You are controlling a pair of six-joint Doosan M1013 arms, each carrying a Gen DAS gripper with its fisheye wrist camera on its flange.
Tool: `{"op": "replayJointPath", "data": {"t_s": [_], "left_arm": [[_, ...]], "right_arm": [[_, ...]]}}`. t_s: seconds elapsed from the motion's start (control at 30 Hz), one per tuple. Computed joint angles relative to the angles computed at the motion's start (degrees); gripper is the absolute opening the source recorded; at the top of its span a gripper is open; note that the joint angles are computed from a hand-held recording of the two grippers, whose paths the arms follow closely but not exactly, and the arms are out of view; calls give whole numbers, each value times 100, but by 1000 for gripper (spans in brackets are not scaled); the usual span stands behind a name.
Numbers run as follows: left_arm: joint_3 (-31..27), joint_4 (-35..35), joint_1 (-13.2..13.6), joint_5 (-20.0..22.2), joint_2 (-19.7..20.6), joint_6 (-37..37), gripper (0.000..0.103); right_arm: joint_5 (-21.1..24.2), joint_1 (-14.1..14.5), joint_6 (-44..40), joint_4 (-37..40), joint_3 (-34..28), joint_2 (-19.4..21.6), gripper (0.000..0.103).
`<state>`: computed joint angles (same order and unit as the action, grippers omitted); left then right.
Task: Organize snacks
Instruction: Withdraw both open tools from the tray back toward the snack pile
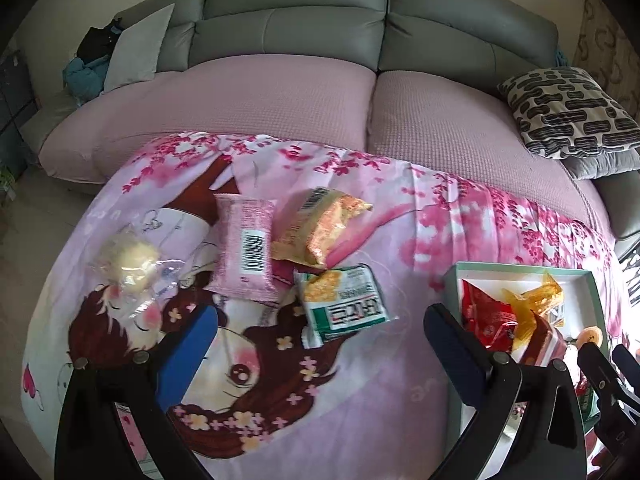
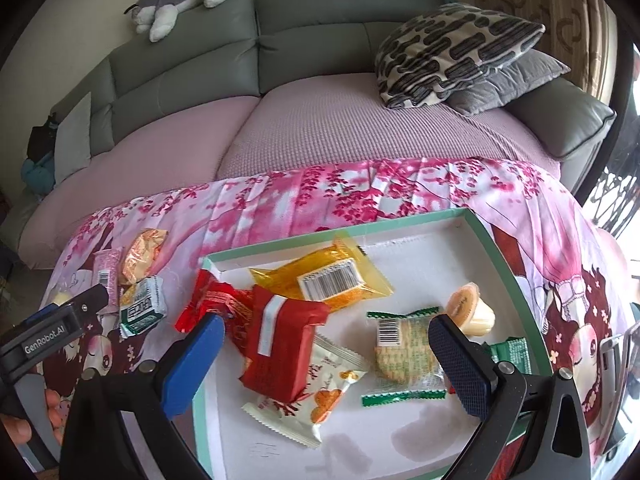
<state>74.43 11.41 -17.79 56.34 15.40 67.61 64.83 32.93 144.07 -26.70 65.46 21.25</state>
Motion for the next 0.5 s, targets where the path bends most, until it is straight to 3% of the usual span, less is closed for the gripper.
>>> {"op": "replayJointPath", "data": {"t_s": [0.5], "left_arm": [[152,902,394,334,-128,-556,103]], "right_arm": [[-326,299,-888,345,-530,391,103]]}}
